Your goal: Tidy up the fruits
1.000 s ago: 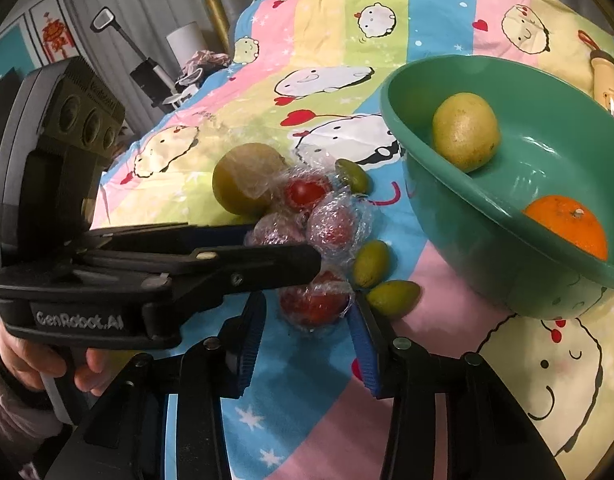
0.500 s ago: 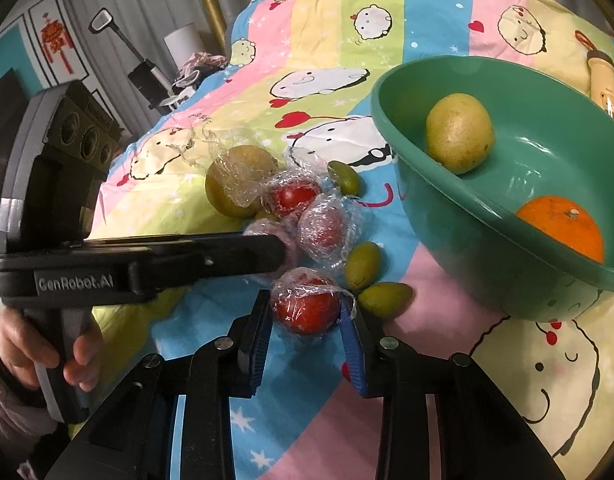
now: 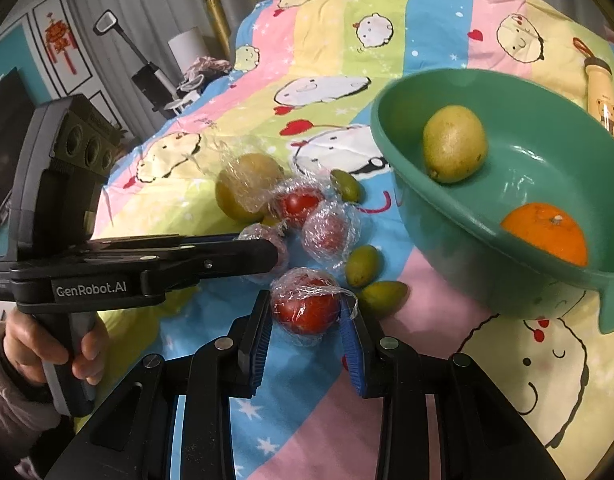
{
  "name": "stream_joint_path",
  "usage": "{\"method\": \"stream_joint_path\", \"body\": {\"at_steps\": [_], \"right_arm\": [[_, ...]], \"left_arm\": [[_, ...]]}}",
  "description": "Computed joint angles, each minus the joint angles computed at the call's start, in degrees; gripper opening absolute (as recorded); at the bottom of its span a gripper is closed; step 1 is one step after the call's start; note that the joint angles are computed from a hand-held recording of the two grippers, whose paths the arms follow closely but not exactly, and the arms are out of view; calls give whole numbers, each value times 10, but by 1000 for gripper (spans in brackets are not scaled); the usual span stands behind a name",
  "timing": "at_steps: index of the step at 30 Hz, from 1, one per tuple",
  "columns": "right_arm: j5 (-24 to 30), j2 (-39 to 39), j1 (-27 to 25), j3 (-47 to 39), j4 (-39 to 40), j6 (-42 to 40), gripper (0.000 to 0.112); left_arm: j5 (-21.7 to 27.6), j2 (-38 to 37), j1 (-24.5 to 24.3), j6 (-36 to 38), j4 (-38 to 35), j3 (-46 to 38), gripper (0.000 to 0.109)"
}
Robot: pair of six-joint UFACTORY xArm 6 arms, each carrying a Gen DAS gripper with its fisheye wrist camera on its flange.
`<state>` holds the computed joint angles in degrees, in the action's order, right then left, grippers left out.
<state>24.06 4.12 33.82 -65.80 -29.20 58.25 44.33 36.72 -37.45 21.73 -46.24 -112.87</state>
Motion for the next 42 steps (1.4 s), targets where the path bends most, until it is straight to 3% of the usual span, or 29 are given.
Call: {"method": "stream_joint_path", "body": {"at_steps": [11,19,42], "right_arm": [[-19,-28,2,11,-44,33,35],[-24,-62,-4,27,-108,89,35],[-1,-160,-29,81,-257,260,35]], "left_arm": [[-52,-54,-11,31,12,62,26],[-99,-75,-21,15,55,86,27],[-132,-77,-50,-8,114,61,27]]}}
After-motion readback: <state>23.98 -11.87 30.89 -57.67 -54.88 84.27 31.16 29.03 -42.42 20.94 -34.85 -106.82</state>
